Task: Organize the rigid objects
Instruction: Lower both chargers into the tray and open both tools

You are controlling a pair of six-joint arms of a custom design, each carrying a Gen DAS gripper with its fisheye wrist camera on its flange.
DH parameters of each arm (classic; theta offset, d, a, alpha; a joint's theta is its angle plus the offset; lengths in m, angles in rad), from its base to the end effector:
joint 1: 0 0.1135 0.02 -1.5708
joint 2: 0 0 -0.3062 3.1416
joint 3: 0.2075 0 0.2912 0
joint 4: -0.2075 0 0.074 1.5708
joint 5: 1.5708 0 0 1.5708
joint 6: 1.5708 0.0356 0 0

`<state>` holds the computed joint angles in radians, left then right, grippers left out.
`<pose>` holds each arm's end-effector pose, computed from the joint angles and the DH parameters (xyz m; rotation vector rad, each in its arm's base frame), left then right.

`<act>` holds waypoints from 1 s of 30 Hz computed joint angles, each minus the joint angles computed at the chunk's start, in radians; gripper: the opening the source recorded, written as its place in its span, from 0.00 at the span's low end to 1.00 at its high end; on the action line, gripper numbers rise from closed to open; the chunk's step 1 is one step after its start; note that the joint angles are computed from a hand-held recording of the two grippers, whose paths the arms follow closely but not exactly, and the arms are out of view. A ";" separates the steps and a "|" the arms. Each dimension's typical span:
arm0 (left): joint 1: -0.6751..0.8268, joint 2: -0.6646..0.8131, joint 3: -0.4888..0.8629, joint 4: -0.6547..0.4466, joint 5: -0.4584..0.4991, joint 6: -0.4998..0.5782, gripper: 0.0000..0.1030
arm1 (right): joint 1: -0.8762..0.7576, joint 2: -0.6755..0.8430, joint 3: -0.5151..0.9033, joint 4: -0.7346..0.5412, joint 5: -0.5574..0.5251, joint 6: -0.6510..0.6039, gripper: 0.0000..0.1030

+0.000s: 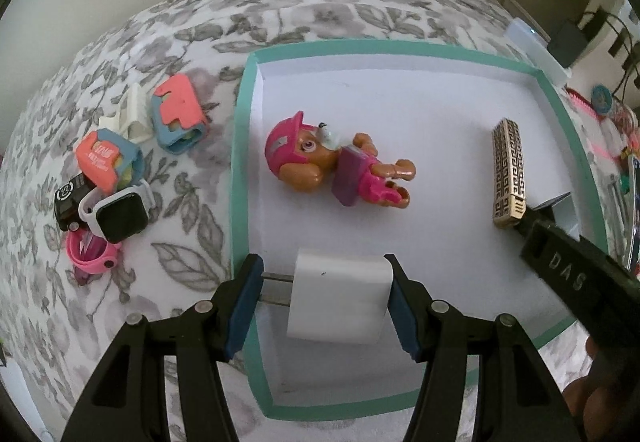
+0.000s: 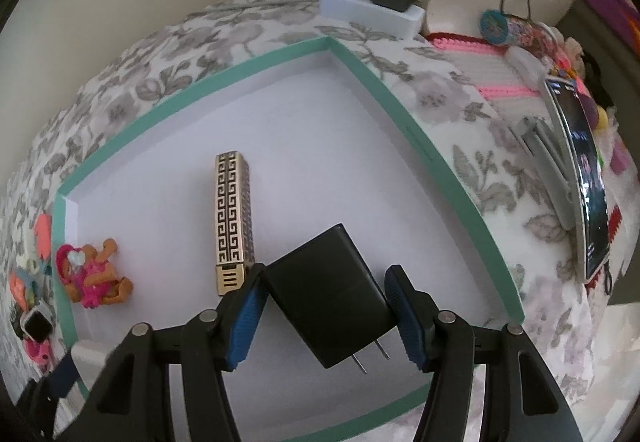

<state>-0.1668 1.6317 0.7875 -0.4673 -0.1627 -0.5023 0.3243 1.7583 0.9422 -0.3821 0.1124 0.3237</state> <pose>0.2975 -0.0443 0.1405 -0.5043 2.7974 0.0972 0.3385 0.1096 0.1460 0.0284 2.7532 0.0184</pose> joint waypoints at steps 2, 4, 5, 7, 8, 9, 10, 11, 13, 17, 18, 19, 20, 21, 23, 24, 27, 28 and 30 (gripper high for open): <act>-0.002 0.002 0.002 0.000 -0.001 0.000 0.60 | 0.016 0.004 0.004 -0.002 0.005 -0.013 0.61; -0.006 0.008 0.008 -0.003 -0.006 0.000 0.60 | 0.025 0.009 0.007 -0.001 0.013 -0.021 0.62; -0.008 0.009 0.008 -0.003 -0.006 -0.002 0.60 | 0.027 0.010 0.008 -0.001 0.016 -0.024 0.62; -0.003 0.006 0.005 0.005 0.003 -0.008 0.60 | 0.029 0.010 0.006 0.004 0.016 -0.026 0.62; 0.006 0.007 0.003 0.013 0.012 -0.007 0.60 | 0.029 0.011 0.006 0.004 0.017 -0.028 0.62; 0.009 0.003 -0.001 0.019 0.023 -0.012 0.60 | 0.029 0.010 0.005 0.006 0.018 -0.029 0.62; 0.012 0.002 -0.004 0.024 0.031 -0.016 0.60 | 0.029 0.010 0.005 0.007 0.019 -0.031 0.62; 0.013 0.000 -0.006 0.026 0.033 -0.017 0.60 | 0.028 0.010 0.005 0.008 0.019 -0.032 0.62; 0.012 -0.004 -0.008 0.026 0.038 -0.023 0.60 | 0.028 0.008 0.004 0.011 0.018 -0.027 0.63; 0.015 -0.042 -0.021 0.036 0.063 -0.037 0.60 | 0.032 -0.010 -0.002 0.021 0.030 -0.026 0.63; 0.017 -0.052 -0.022 0.037 0.064 -0.039 0.60 | 0.032 -0.016 -0.004 0.025 0.033 -0.025 0.63; 0.013 -0.066 -0.023 0.036 0.052 -0.044 0.60 | 0.032 -0.021 -0.005 0.027 0.034 -0.024 0.63; 0.009 -0.075 -0.022 0.034 0.039 -0.044 0.60 | 0.031 -0.032 -0.009 0.034 0.036 -0.022 0.63; 0.001 -0.088 -0.023 0.032 0.015 -0.045 0.60 | 0.030 -0.038 -0.009 0.038 0.035 -0.022 0.63; -0.004 -0.106 -0.023 0.029 -0.007 -0.052 0.60 | 0.029 -0.059 -0.020 0.059 0.032 -0.020 0.63; -0.003 -0.116 -0.025 0.027 -0.018 -0.062 0.60 | 0.031 -0.070 -0.025 0.070 0.025 -0.017 0.63; 0.013 -0.137 -0.030 0.018 -0.051 -0.086 0.60 | 0.038 -0.085 -0.032 0.095 0.015 -0.022 0.63; 0.023 -0.147 -0.034 0.014 -0.067 -0.096 0.60 | 0.042 -0.088 -0.033 0.101 0.015 -0.025 0.63; 0.045 -0.164 -0.041 0.005 -0.104 -0.118 0.60 | 0.049 -0.087 -0.034 0.111 0.013 -0.029 0.63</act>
<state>-0.1218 1.4681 0.7461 -0.4625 -0.2672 -0.6198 0.3736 1.6712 0.9079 -0.2712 0.1255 0.2944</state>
